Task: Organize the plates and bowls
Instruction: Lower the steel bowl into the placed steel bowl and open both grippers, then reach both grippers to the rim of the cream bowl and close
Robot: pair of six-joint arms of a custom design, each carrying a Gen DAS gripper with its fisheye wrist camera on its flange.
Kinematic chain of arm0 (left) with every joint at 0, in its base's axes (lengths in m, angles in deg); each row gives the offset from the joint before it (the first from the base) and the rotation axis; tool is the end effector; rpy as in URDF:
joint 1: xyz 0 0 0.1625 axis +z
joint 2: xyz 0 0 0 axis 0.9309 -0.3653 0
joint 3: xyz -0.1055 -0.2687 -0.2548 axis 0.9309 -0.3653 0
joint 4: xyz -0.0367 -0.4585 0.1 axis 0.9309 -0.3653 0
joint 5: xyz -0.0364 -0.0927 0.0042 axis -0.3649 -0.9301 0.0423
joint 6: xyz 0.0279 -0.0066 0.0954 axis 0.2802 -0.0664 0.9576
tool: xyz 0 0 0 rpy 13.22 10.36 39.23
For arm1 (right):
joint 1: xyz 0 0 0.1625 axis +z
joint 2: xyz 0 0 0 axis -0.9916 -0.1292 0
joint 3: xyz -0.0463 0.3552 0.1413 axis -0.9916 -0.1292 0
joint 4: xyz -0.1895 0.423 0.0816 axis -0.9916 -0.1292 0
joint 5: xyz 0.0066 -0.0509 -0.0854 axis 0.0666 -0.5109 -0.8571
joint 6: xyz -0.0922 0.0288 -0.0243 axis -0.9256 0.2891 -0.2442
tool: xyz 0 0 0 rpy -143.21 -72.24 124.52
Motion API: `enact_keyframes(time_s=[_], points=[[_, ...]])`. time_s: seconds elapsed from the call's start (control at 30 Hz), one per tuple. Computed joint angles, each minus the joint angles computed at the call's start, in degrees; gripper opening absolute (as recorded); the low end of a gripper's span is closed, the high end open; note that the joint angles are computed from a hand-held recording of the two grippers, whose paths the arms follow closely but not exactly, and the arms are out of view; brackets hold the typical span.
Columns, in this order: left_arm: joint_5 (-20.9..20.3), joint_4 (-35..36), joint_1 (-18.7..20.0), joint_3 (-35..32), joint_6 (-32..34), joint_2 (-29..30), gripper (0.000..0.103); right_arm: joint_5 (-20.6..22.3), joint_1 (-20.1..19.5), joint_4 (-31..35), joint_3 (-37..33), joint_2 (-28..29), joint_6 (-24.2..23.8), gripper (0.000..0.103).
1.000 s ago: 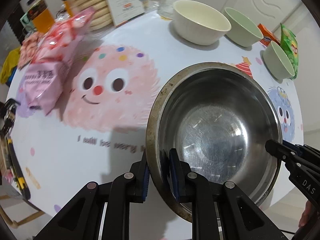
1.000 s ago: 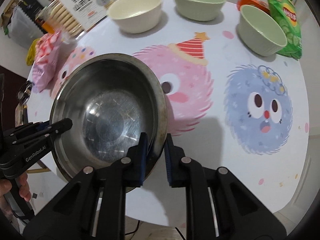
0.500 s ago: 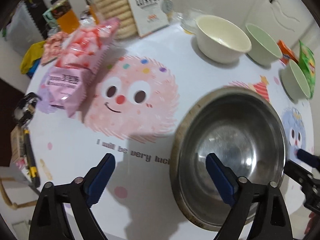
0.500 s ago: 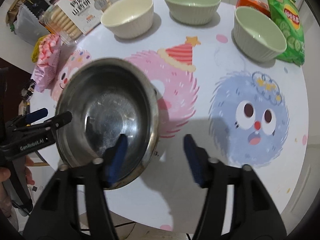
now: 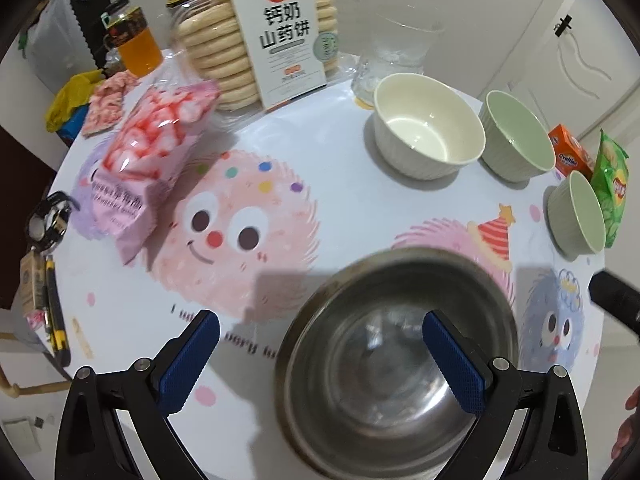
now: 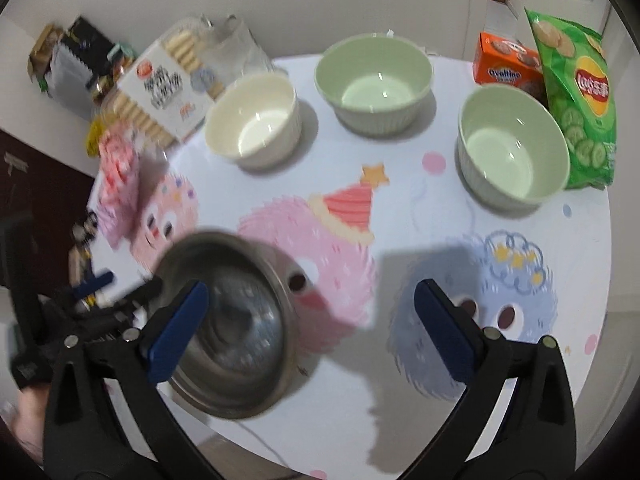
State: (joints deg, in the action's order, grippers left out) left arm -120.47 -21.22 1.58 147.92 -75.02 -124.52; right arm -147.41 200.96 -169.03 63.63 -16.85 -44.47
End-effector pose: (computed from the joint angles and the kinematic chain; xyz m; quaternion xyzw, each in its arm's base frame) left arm -0.0111 -0.6233 0.3892 0.0368 0.9298 -0.1122 0.3486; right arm 0.4392 -0.6343 0.0491 -0.0037 -0.9678 0.1289 0.2160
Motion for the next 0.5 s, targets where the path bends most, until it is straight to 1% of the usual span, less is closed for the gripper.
enact_keyframes(time_s=[0.17, 0.27, 0.37, 0.4, 0.5], points=[[-2.7, 0.1, 1.5, -6.3, 0.2, 6.1, 0.103, -1.0, -0.6, 1.7, -6.2, 3.9, 2.0, 0.103], [-3.2, 0.1, 2.2, -9.7, 0.2, 9.4, 0.103, 0.1, -1.5, 1.7, -9.0, 6.0, 3.6, 0.103], [-5.8, 1.0, 3.5, -14.1, -1.0, 13.1, 0.103, 0.5, -2.4, 3.5, -12.5, 8.5, 5.5, 0.103], [-6.1, 1.3, 3.8, -15.1, -1.2, 14.1, 0.103, 0.2, -2.7, 4.4, -14.0, 9.6, 6.4, 0.103], [-6.7, 3.0, 4.8, -18.7, -2.3, 17.1, 0.103, 1.6, -3.6, 4.4, -16.7, 11.6, 8.5, 0.103]])
